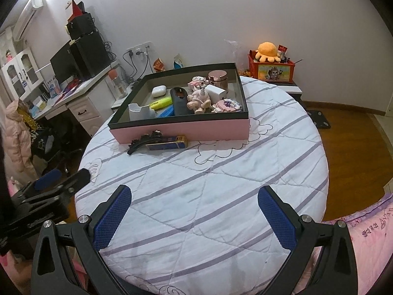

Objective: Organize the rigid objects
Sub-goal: 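Grasp the black hair clip with the left tool while the right tool grasps the blue packet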

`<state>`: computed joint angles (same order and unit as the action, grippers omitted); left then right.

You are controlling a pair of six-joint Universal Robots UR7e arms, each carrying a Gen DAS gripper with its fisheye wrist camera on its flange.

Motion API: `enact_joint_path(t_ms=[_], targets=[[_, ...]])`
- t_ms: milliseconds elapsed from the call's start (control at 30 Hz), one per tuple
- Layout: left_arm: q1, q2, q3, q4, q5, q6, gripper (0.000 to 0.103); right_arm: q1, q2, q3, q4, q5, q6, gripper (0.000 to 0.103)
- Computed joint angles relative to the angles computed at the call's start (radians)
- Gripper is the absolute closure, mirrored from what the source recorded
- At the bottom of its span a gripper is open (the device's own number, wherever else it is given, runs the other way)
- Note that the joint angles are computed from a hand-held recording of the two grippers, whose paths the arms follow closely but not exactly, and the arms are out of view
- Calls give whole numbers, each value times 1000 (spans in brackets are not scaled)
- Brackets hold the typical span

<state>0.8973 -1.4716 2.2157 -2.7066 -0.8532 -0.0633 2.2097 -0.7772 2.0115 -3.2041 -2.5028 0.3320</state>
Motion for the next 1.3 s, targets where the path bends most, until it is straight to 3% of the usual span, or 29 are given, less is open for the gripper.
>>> enact_joint_path(t_ms=[100, 300, 667, 1300], targets=[[38, 66, -45, -29, -65, 8, 0, -12, -1, -1, 9, -2, 10, 0], [84, 206, -138, -85, -102, 20, 0, -46, -13, 5, 31, 0, 31, 0], [126, 361, -242, -77, -84, 8, 0, -101, -11, -17, 54, 36, 7, 0], [151, 329, -203, -144, -104, 85, 6, -122, 25, -67, 82, 61, -4, 0]])
